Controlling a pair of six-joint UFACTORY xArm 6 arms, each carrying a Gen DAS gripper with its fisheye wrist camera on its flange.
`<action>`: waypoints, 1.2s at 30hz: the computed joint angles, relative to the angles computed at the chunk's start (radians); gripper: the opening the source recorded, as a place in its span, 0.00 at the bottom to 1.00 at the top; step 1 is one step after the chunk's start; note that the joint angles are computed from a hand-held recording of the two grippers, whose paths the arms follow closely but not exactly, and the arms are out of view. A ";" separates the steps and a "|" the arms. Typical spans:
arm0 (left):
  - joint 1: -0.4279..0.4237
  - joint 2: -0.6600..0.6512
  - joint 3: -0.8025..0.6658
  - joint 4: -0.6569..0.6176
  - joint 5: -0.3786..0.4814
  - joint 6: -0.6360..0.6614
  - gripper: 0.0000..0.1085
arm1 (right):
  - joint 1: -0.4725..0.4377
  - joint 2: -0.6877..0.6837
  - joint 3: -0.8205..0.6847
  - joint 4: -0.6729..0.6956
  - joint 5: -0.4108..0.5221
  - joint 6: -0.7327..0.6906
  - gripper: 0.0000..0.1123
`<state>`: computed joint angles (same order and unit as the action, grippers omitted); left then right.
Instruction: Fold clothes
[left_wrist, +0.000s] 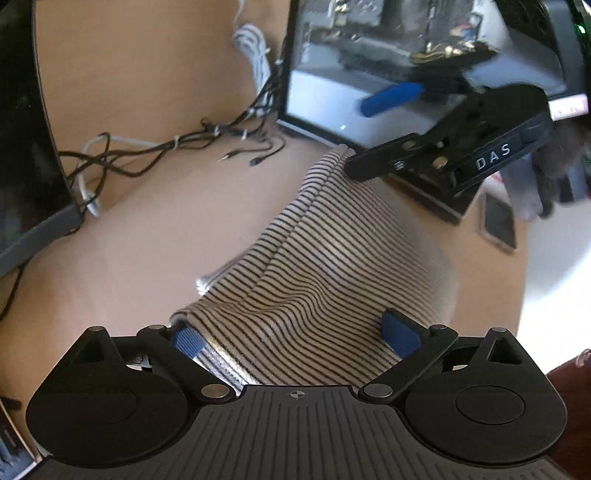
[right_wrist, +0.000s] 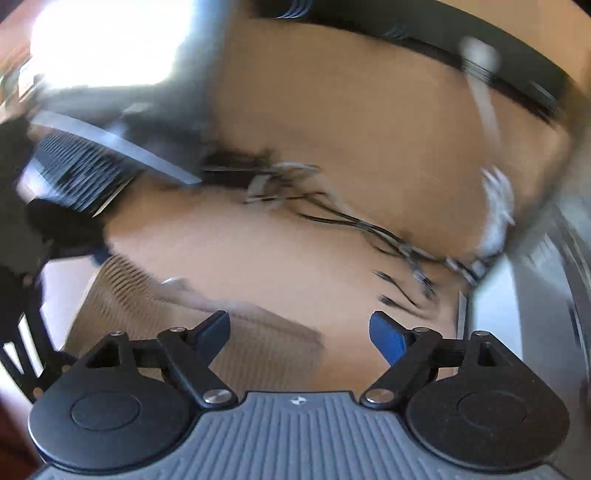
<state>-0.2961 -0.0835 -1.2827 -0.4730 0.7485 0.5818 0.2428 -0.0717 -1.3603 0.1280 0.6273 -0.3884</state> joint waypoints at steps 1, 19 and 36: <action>0.007 0.001 -0.002 0.001 0.011 0.017 0.92 | -0.008 -0.018 0.042 -0.036 -0.031 0.084 0.76; 0.043 0.099 -0.183 -0.176 0.068 0.267 0.93 | -0.014 0.068 0.103 -0.232 -0.083 0.473 0.91; 0.091 0.287 -0.313 -0.188 0.167 0.106 0.93 | -0.114 -0.154 0.240 0.509 0.362 0.306 0.79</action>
<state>-0.2052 0.2036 -1.5952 -0.6613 0.9151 0.6875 0.1286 -0.2256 -1.1204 0.6370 0.9893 -0.0826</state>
